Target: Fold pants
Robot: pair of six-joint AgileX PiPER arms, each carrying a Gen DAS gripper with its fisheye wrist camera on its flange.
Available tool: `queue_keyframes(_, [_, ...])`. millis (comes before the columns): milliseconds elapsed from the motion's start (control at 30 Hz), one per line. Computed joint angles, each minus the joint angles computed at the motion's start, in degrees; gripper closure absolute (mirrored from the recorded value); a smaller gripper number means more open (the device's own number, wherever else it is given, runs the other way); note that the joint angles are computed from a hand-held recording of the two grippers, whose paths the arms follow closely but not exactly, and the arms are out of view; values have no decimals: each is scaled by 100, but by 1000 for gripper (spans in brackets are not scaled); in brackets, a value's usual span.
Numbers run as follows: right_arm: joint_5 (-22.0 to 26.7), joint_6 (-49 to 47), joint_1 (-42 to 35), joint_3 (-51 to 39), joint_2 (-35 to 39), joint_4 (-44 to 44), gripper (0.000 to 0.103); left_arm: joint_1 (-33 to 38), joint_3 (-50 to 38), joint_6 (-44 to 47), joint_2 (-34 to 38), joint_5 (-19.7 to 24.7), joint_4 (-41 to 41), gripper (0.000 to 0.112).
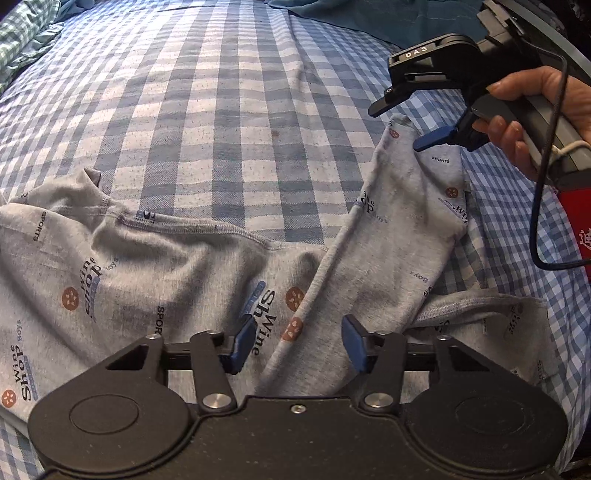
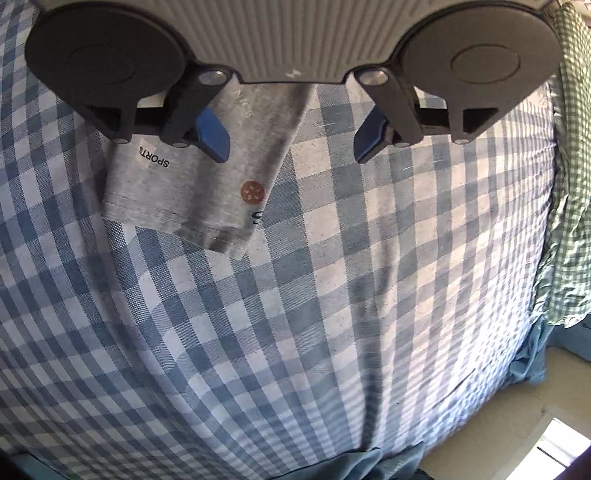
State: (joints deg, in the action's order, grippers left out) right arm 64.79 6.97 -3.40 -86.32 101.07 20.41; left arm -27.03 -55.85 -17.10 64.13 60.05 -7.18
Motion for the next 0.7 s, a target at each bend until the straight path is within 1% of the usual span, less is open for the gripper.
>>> queue_keyframes(33, [20, 87, 14, -37, 73, -1, 35, 66, 37, 111, -11, 13, -126, 69])
queue_keyframes(67, [44, 201, 44, -80, 153, 1, 37, 148, 89, 256, -38, 21, -275, 71])
queue_keyframes(100, [60, 288, 63, -105, 214, -19, 39, 160, 94, 289, -38, 34, -333, 72])
queue_keyframes(167, [-16, 514, 181, -70, 269, -164, 39, 99, 77, 174, 2, 70, -266, 72])
queue_keyframes(200, [-101, 566, 244, -27, 280, -229, 37, 97, 53, 120, 48, 101, -264, 72])
queue_keyframes(233, [-184, 605, 317, 6, 279, -291, 32, 142, 38, 103, 100, 116, -325, 72])
queue_keyframes(300, [-219, 790, 580, -55, 311, -613, 28, 199, 24, 0, 182, 127, -367, 73])
queue_keyframes(367, [-159, 1032, 912, -184, 353, -1197, 36, 199, -29, -118, 276, 175, -328, 86])
queue_keyframes(400, [-113, 1213, 1143, -243, 373, -1620, 51, 175, -64, -185, 322, 212, -287, 100])
queue_keyframes(433, [-48, 1384, 1342, -282, 362, -1940, 70, 164, -90, -251, 349, 253, -227, 106])
queue_keyframes(467, [-66, 1412, 1406, -257, 346, -2078, 78, 144, -110, -300, 353, 265, -205, 107])
queue_keyframes(500, [-129, 1373, 1403, -191, 302, -2064, 86, 126, -109, -327, 340, 246, -205, 112])
queue_keyframes(533, [-214, 1304, 1347, -89, 231, -1972, 94, 76, -124, -376, 328, 242, -157, 112])
queue_keyframes(567, [-295, 1206, 1265, 24, 146, -1844, 100, -24, -156, -460, 320, 263, -40, 112])
queue_keyframes(700, [-622, 521, 708, 653, -594, -1161, 102, -590, -370, -925, 281, 454, 596, 112])
